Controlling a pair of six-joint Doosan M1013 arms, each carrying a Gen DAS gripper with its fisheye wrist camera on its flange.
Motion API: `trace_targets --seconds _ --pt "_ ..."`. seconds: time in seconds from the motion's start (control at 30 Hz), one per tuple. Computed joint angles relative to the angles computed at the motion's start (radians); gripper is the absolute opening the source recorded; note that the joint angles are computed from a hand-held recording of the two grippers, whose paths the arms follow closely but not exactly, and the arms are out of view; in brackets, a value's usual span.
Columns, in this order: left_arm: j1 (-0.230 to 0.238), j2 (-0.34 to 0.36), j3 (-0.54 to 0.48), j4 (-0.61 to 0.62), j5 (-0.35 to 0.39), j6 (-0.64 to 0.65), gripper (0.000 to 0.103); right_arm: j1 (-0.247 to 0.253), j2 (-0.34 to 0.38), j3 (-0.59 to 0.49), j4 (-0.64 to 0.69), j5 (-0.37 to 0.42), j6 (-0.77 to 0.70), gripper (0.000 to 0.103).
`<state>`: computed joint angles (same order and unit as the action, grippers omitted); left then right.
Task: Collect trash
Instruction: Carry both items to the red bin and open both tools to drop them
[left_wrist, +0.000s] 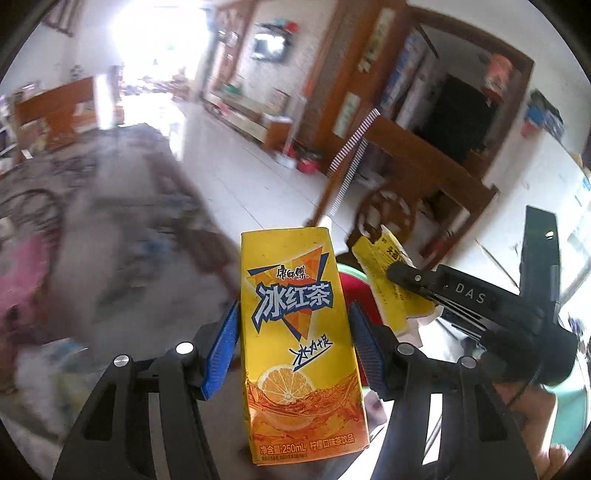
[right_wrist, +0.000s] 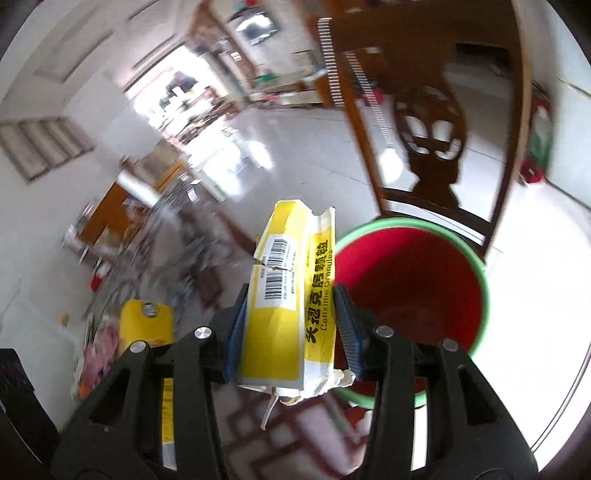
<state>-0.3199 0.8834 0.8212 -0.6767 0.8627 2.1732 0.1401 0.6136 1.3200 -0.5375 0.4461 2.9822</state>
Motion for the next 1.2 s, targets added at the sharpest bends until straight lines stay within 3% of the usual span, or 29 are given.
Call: trace_targets --seconds 0.13,0.17,0.2,0.33,0.47,0.67,0.87,1.03,1.13,1.2 --pt "-0.03 0.051 -0.084 0.028 0.066 0.02 0.058 0.006 -0.013 0.028 -0.186 0.061 0.283 0.054" --pt "-0.035 0.059 -0.098 0.045 0.071 0.021 0.058 0.006 -0.014 0.033 -0.214 0.074 0.336 0.065" --pt "-0.044 0.069 -0.116 0.082 0.074 0.011 0.058 0.008 -0.019 0.044 -0.262 0.092 0.42 0.069" --pt "-0.043 0.076 -0.134 0.077 0.073 0.016 0.076 0.019 -0.029 0.059 -0.352 0.14 0.54 0.069" --pt "-0.037 0.055 -0.097 0.041 0.048 0.034 0.078 0.023 -0.028 0.056 -0.379 0.158 0.559 0.071" --pt "-0.014 -0.004 -0.005 -0.009 -0.012 0.069 0.078 0.022 -0.013 0.02 -0.304 0.136 0.42 0.071" --pt "0.048 -0.099 0.15 -0.057 -0.127 0.084 0.078 0.044 0.021 -0.061 -0.226 0.13 0.208 0.071" --pt "0.105 -0.158 0.235 0.168 -0.251 -0.108 0.078 0.074 0.057 -0.145 -0.163 0.133 0.017 0.071" --pt "0.149 -0.184 0.277 0.348 -0.313 -0.325 0.078 0.089 0.083 -0.2 -0.085 0.134 -0.128 0.074" --pt "0.179 -0.19 0.28 0.49 -0.307 -0.481 0.078 0.099 0.101 -0.235 -0.032 0.141 -0.223 0.076"
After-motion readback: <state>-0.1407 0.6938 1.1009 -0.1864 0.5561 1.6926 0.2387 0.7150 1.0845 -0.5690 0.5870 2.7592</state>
